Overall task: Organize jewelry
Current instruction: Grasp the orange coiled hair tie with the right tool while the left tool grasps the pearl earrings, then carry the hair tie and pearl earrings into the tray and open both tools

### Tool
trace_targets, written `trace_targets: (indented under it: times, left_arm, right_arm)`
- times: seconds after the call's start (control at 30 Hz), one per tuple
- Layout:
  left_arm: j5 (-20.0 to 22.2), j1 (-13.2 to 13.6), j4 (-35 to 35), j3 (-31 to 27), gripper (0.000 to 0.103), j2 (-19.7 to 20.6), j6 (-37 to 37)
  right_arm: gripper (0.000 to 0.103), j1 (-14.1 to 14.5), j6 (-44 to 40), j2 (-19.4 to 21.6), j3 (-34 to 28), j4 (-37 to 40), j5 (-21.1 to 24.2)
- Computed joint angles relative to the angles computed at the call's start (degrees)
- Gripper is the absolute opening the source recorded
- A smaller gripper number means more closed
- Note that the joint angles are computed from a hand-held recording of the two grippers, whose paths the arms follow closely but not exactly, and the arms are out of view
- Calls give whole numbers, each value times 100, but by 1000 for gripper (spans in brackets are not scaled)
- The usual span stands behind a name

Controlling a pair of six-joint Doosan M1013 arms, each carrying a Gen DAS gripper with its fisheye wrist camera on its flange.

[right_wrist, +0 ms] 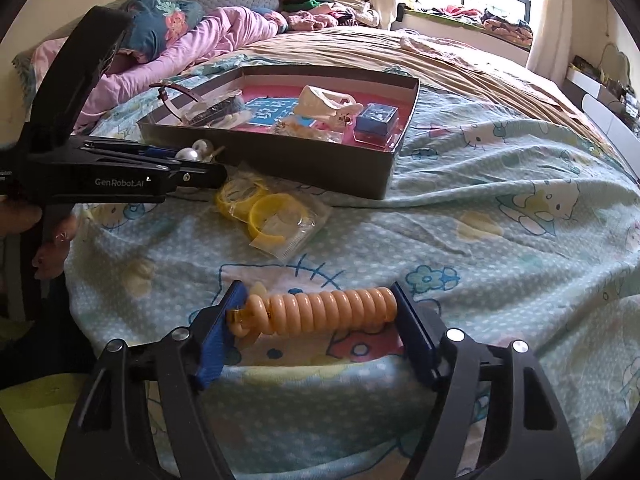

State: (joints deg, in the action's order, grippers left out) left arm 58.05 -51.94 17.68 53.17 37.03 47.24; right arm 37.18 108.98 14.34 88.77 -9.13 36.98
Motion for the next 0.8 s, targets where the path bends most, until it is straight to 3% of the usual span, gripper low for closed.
trace_targets:
  times: [0.4,0.8]
  left_arm:
    - [-648,-2,233,326,35,-407,-278]
    - [-821,106,920,644,35,-695,-1072]
  right_arm:
    - [71,-39,494,-181,-28,-320,-236]
    - [71,12,597,-40,-403,-559,-400]
